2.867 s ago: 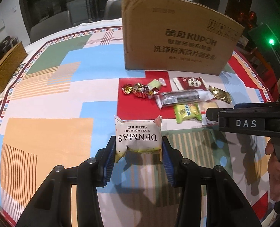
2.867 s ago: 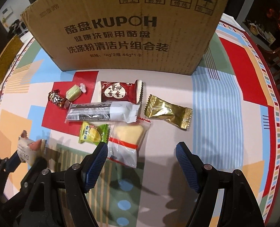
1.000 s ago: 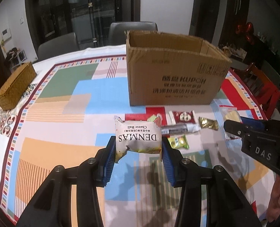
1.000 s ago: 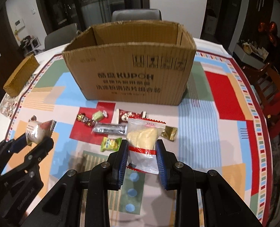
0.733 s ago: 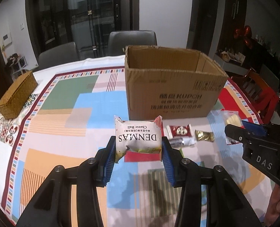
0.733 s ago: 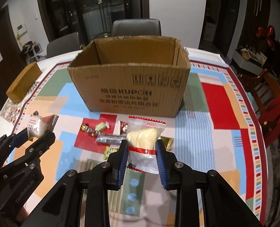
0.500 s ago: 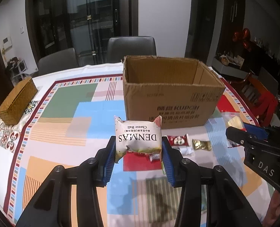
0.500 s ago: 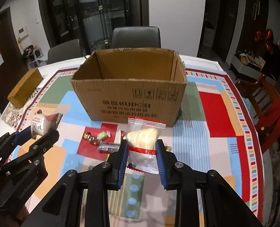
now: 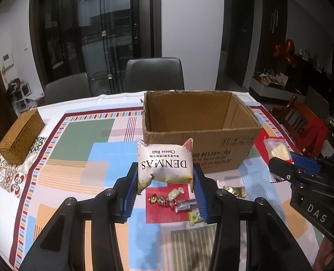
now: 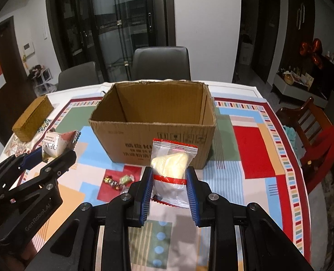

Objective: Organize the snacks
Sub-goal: 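Carry the cake bag in the right tool while the left tool carries the DENMAS bag over the box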

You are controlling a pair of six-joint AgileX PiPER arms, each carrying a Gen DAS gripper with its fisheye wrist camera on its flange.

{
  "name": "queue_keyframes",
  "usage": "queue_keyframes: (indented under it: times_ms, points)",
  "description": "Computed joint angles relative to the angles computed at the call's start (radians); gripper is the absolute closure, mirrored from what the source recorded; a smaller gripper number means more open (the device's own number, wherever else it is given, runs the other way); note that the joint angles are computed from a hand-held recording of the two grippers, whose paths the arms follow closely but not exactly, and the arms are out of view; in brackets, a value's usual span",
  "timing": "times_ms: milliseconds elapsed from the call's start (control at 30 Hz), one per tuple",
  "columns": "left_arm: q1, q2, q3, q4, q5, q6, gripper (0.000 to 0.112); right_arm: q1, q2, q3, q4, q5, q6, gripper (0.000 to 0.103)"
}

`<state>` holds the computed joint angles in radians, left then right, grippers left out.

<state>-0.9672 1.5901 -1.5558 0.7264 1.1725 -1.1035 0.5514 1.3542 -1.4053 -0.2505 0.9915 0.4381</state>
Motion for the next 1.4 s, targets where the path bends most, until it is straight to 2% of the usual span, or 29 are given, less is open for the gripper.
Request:
queue_keyframes:
  times_ms: [600,900,1400]
  points:
    - [0.056,0.099,-0.200,-0.006,-0.020,0.135,0.068,-0.036,0.021,-0.065,0.016,-0.068,-0.040,0.073]
    - [0.112,0.145,-0.263,-0.036,-0.057,0.194,0.068,-0.048,0.068,-0.110,-0.022,-0.113,-0.038,0.073]
    - [0.211,0.208,-0.313,-0.104,-0.163,0.290,0.068,-0.072,0.154,-0.186,-0.045,-0.180,-0.078,0.073]
